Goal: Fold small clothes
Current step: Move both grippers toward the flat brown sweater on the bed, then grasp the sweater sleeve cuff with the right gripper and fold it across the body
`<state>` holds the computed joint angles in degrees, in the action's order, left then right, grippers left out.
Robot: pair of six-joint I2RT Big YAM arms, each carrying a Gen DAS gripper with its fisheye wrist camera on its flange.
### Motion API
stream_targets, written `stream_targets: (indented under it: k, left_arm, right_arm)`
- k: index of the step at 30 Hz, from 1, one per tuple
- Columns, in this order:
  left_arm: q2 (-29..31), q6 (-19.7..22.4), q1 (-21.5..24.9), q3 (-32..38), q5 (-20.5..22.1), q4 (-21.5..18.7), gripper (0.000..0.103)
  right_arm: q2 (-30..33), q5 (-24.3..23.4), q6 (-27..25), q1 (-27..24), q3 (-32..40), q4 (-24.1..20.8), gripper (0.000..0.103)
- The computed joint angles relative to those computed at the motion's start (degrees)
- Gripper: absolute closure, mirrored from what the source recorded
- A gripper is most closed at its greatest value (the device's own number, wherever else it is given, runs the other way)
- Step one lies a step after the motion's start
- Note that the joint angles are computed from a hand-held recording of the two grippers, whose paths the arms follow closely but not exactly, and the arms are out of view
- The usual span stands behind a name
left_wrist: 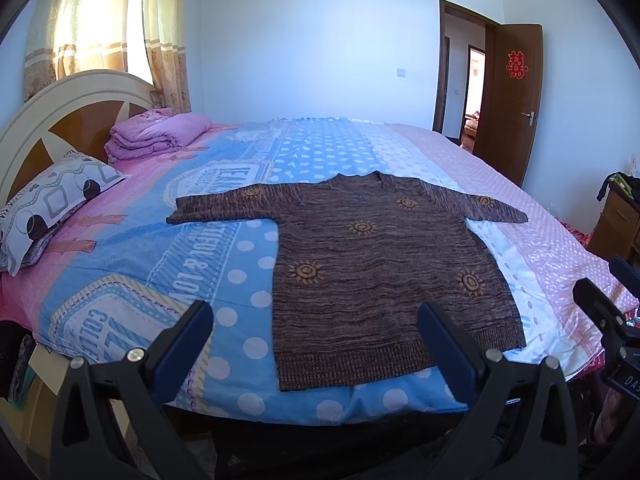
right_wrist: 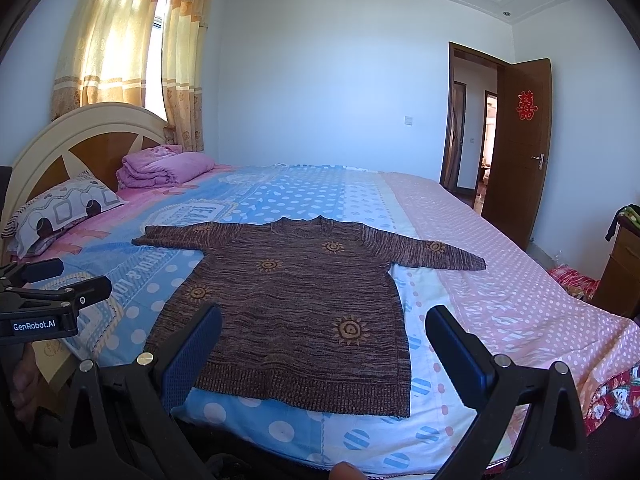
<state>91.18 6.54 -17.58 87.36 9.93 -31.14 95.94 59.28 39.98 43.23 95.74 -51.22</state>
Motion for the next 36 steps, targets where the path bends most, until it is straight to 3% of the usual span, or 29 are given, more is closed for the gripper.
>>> stream_targets:
  k: [5,8,12,15,20,25,29,36]
  left_arm:
    - [0.4,1.0,0.0,0.9,-0.4,-2.3,0.0]
    - [1.1,2.6,0.0,2.8,-1.5,-6.1,0.0]
    - [1.4,3.8,-0.1,2.3,-2.4,-4.2,0.0]
    - [2.5,4.4,-0.3,3.7,-2.7,-6.5,0.0]
    - [4.1,3.3,-0.3,4.2,-1.8,-4.7,0.0]
    - [6.1,5.9,-0.9,5.3,-2.9,-1.7,0.0]
    - [9.1,8.2,-1.4,9.3,-3.9,-1.4,0.0]
    - [17.8,8.4,-2.3,21.4,-6.5,-6.9,0.0]
  right_arm:
    - [-0.1,-0.3,-0.6,0.0,-0.2,0.6,0.001]
    - [-0.2,-0.7,-1.2,-0.1,-0.3,1.1,0.001]
    - [-0.3,-1.0,-2.8,-0.3,-0.8,2.7,0.001]
    - [-0.5,-2.1,-2.7,-0.9,-1.5,3.3,0.001]
    - [-0.3,-4.6,-2.7,-2.3,-2.5,4.7,0.001]
    - [-0.2,-8.6,-4.6,-4.4,-3.6,7.9,0.001]
    - [0.2,-10.3,-5.3,-6.8,-3.5,8.7,0.001]
    - [1.0,-13.2,-6.3,-11.8,-2.4,9.2,0.001]
